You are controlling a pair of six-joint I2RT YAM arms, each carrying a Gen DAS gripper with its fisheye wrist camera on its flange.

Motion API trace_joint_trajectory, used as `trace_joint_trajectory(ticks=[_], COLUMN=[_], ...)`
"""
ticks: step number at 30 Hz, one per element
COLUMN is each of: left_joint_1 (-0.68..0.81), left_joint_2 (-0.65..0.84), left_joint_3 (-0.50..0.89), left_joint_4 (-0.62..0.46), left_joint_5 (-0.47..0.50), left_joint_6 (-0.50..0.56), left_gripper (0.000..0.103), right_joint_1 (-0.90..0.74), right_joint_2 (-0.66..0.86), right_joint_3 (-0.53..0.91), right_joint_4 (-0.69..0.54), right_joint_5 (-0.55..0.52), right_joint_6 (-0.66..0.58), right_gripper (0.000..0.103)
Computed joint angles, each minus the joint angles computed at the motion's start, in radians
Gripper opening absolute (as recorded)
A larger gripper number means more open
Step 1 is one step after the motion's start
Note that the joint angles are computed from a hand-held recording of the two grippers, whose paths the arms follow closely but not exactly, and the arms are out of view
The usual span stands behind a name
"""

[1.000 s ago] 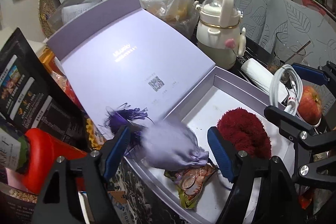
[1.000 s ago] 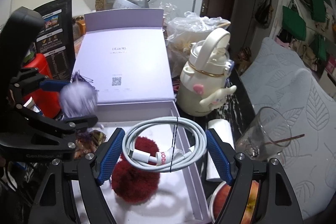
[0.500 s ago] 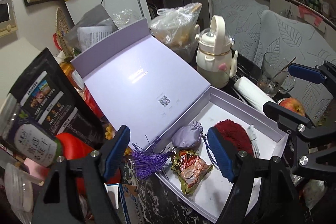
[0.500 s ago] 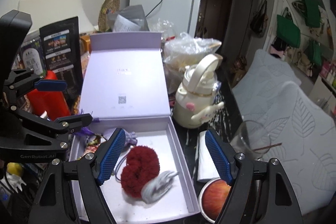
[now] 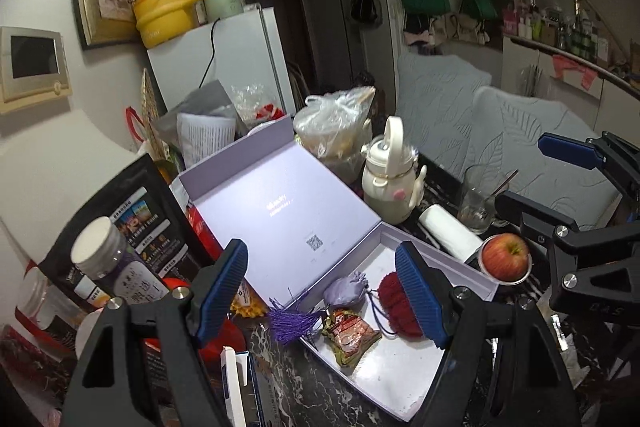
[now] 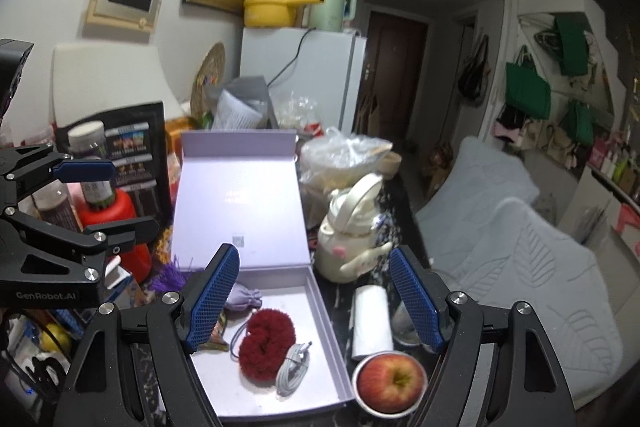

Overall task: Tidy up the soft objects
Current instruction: 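Lower both items into the lavender box and open both grippers, then withdraw both grippers from the box back over the table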

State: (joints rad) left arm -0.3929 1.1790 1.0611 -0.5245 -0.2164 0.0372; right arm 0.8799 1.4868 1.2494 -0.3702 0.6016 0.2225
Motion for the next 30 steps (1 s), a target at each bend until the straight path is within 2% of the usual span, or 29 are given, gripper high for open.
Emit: trace_joint_trajectory(ticks=[8, 15, 25, 30], left_joint_1=[-0.084, -0.205, -0.467, -0.598], left_joint_2=[-0.140, -0.252, -0.393, -0.455], left_joint_3=[0.007, -0.031, -0.111, -0.164], left_joint_4=[-0.075, -0.119, -0.200, -0.257], left_joint_5=[-0.045, -0.095, -0.252, -0.310], left_joint_6=[-0.033, -0.059, -0.141, -0.240], left_gripper=[0.076, 0.076, 0.077, 0.077], right_joint_1=[0.108, 0.238, 0.473, 0.614], right_joint_2=[-0.132, -0.216, -0.286, -0.280], right_joint_3=[-0.010, -0.030, -0.060, -0.075], right_joint_4=[-0.112, -0.246, -0.490, -0.684], right_joint_5=[0.131, 0.253, 0.440, 0.502], right_joint_6=[0.042, 0.147, 0.431, 0.697], right_gripper=[0.079, 0.081, 0.086, 0.087])
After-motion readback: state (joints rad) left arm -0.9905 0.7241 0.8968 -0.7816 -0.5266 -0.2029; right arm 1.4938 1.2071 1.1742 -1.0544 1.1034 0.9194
